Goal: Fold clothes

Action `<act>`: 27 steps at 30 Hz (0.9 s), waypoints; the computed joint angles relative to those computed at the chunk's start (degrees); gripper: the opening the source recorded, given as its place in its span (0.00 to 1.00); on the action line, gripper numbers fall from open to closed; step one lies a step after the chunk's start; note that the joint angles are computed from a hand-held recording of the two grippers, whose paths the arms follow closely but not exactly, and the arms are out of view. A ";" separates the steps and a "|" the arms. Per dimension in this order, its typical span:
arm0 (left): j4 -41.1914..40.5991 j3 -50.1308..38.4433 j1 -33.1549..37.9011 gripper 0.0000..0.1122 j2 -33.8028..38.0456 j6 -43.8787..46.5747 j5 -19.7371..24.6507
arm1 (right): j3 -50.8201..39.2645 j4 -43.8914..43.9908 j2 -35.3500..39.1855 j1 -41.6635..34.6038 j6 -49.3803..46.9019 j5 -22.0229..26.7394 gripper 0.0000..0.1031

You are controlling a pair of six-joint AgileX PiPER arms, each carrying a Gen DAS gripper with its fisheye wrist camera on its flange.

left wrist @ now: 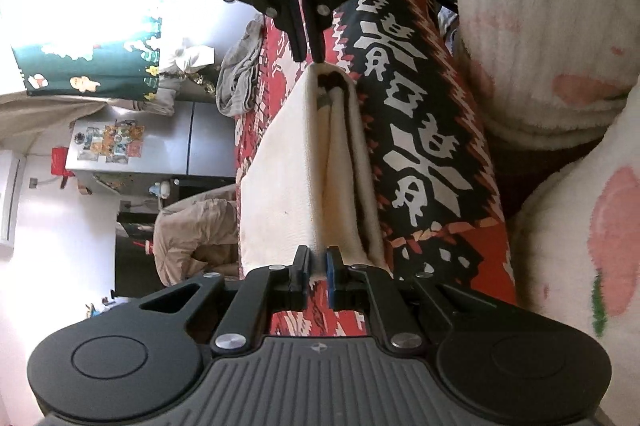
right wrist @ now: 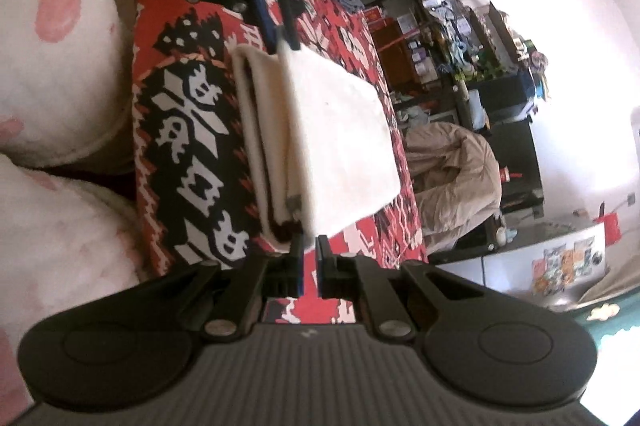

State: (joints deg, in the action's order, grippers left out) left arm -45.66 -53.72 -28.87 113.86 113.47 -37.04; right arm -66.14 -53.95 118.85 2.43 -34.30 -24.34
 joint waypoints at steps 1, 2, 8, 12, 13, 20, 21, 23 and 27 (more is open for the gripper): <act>-0.23 0.55 -0.07 0.09 -0.52 -0.21 0.09 | 0.64 -2.24 -0.87 -0.55 2.80 -0.13 0.05; -0.44 1.20 -0.14 0.10 -1.10 -0.40 0.12 | 1.22 -4.63 -1.83 -1.02 5.76 -0.29 0.05; -8.65 1.38 1.11 0.09 -5.74 1.01 4.68 | 3.35 -13.31 -6.60 -1.16 19.34 -1.69 0.05; -16.57 -2.09 1.78 0.09 -7.34 0.79 9.31 | 4.12 -9.96 -7.14 1.59 19.19 -1.09 0.05; -17.49 -3.29 1.89 0.09 -7.20 0.34 10.55 | 3.32 -10.13 -6.54 2.27 19.79 -0.35 0.05; -17.10 -9.08 1.39 0.09 -2.78 -0.51 14.29 | 1.61 -12.23 -4.24 4.59 20.31 1.83 0.05; -17.08 -9.25 1.50 0.09 -2.46 -0.14 14.52 | 1.74 -12.30 -4.21 4.58 20.11 1.82 0.05; -18.74 -10.05 1.58 0.09 -1.80 2.05 15.13 | 1.85 -13.48 -4.61 4.30 21.34 1.71 0.05; -21.09 -9.07 1.77 0.09 -2.52 4.34 15.34 | 1.55 -15.81 -5.57 3.36 24.92 1.53 0.06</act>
State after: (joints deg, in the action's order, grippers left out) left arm -66.75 -62.78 -27.10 111.34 117.81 -21.70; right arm -64.59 -69.76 113.28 5.79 -9.38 -22.81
